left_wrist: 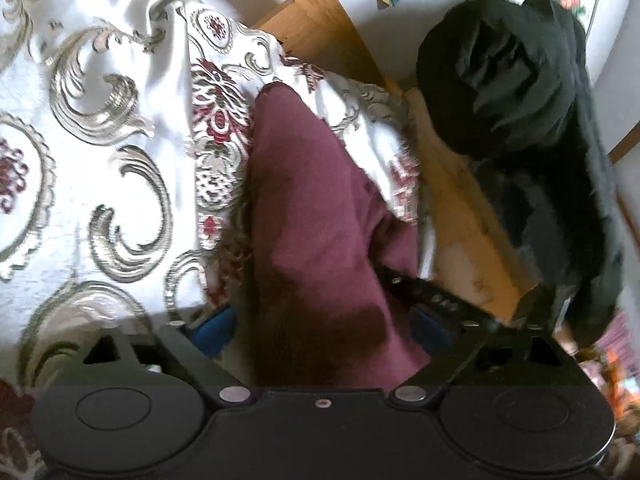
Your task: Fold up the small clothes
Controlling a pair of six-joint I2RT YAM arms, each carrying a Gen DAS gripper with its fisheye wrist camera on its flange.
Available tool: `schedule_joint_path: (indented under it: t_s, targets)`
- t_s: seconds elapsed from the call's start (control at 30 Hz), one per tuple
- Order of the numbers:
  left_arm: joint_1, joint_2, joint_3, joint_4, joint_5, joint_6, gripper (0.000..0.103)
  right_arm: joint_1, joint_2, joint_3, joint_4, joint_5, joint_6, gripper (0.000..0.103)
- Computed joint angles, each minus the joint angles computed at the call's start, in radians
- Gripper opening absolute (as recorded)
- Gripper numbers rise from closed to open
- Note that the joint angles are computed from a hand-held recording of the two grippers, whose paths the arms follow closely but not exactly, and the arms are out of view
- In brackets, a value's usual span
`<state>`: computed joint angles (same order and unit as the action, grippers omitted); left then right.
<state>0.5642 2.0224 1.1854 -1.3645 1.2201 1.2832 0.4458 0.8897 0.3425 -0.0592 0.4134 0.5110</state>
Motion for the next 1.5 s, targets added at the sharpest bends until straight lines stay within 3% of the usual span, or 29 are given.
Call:
schedule_joint_path:
  t_s: [0.07, 0.17, 0.27, 0.47, 0.57, 0.67, 0.87, 1.07, 1.23, 1.3, 1.37, 1.43, 1.5]
  targets:
    - [-0.009, 0.025, 0.024, -0.049, -0.012, 0.03, 0.081, 0.029, 0.006, 0.027, -0.035, 0.032, -0.008, 0.022]
    - [-0.018, -0.043, -0.029, 0.077, -0.042, -0.079, 0.061, 0.113, 0.003, 0.061, -0.074, 0.119, -0.003, 0.018]
    - [-0.008, -0.074, -0.038, 0.083, -0.045, -0.107, 0.051, 0.22, 0.024, 0.105, -0.1, 0.228, 0.01, 0.016]
    - [0.058, -0.227, -0.062, 0.086, -0.019, -0.081, 0.046, 0.403, 0.085, 0.237, -0.086, 0.39, -0.07, 0.016]
    - [0.119, -0.23, -0.003, 0.012, 0.013, -0.039, 0.045, 0.463, 0.147, 0.292, -0.016, 0.436, -0.146, 0.015]
    - [0.183, -0.254, 0.034, 0.034, 0.035, -0.065, 0.045, 0.476, 0.228, 0.334, 0.115, 0.421, -0.238, 0.015]
    - [0.281, -0.259, 0.099, 0.249, 0.009, -0.328, 0.045, 0.446, 0.466, 0.488, 0.251, 0.28, -0.273, 0.015]
    - [0.309, -0.154, 0.171, 0.38, -0.121, -0.556, 0.045, 0.405, 0.66, 0.625, 0.19, 0.165, -0.178, 0.016]
    - [0.31, -0.14, 0.161, 0.395, -0.137, -0.576, 0.047, 0.372, 0.674, 0.617, 0.142, 0.17, -0.085, 0.018]
    - [0.304, -0.159, 0.148, 0.406, -0.149, -0.572, 0.05, 0.355, 0.654, 0.599, 0.108, 0.168, -0.033, 0.022]
    - [0.297, -0.197, 0.114, 0.428, -0.182, -0.602, 0.056, 0.348, 0.645, 0.59, 0.075, 0.182, -0.004, 0.039]
    - [0.3, -0.215, 0.1, 0.438, -0.211, -0.637, 0.061, 0.353, 0.625, 0.573, 0.06, 0.206, 0.01, 0.045]
    - [0.318, -0.228, 0.092, 0.427, -0.239, -0.623, 0.074, 0.363, 0.594, 0.552, 0.052, 0.216, 0.022, 0.049]
